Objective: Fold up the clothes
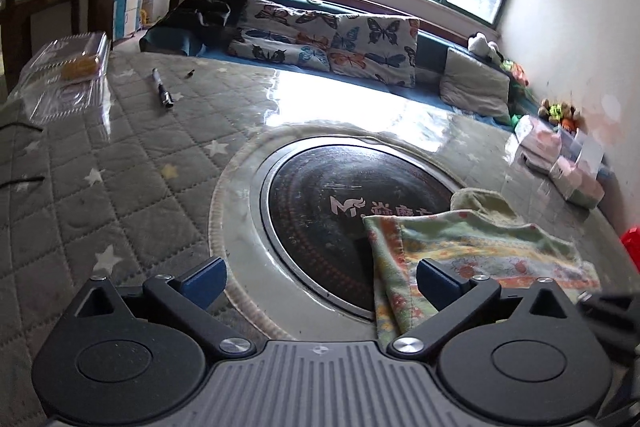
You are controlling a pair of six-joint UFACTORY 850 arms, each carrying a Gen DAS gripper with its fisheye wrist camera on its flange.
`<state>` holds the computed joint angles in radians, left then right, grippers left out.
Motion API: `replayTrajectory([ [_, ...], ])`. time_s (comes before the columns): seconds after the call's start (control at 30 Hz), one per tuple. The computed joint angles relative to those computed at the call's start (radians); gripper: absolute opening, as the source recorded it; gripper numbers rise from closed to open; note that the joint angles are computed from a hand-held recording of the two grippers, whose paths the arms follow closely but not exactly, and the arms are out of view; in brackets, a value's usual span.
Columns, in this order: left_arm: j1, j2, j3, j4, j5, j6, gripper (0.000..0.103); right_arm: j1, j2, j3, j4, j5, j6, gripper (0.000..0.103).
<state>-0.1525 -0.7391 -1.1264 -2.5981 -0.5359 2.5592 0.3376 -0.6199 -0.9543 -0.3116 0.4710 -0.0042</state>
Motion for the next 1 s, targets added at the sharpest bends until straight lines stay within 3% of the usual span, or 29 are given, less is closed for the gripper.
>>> replayTrajectory([
  [0.2,0.021,-0.002,-0.002,0.145,-0.026,-0.177,0.103,0.035,-0.041,-0.038,0.123,-0.027,-0.113,0.045],
  [0.3,0.024,-0.008,-0.011,0.215,-0.031,-0.261,0.103,0.042,-0.042,-0.037,0.195,-0.017,-0.165,0.029],
  [0.43,0.028,-0.024,-0.035,0.336,-0.044,-0.425,0.103,0.006,-0.034,-0.042,0.044,-0.012,0.045,0.014],
  [0.77,0.014,-0.088,-0.148,0.638,-0.084,-0.914,0.099,-0.083,0.051,0.032,-0.197,0.105,0.365,0.01],
  [0.87,0.0,-0.109,-0.181,0.685,-0.09,-0.994,0.092,-0.102,0.069,0.057,-0.223,0.138,0.384,0.01],
  [1.0,-0.01,-0.145,-0.225,0.747,-0.102,-1.101,0.07,-0.119,0.079,0.077,-0.275,0.164,0.417,0.01],
])
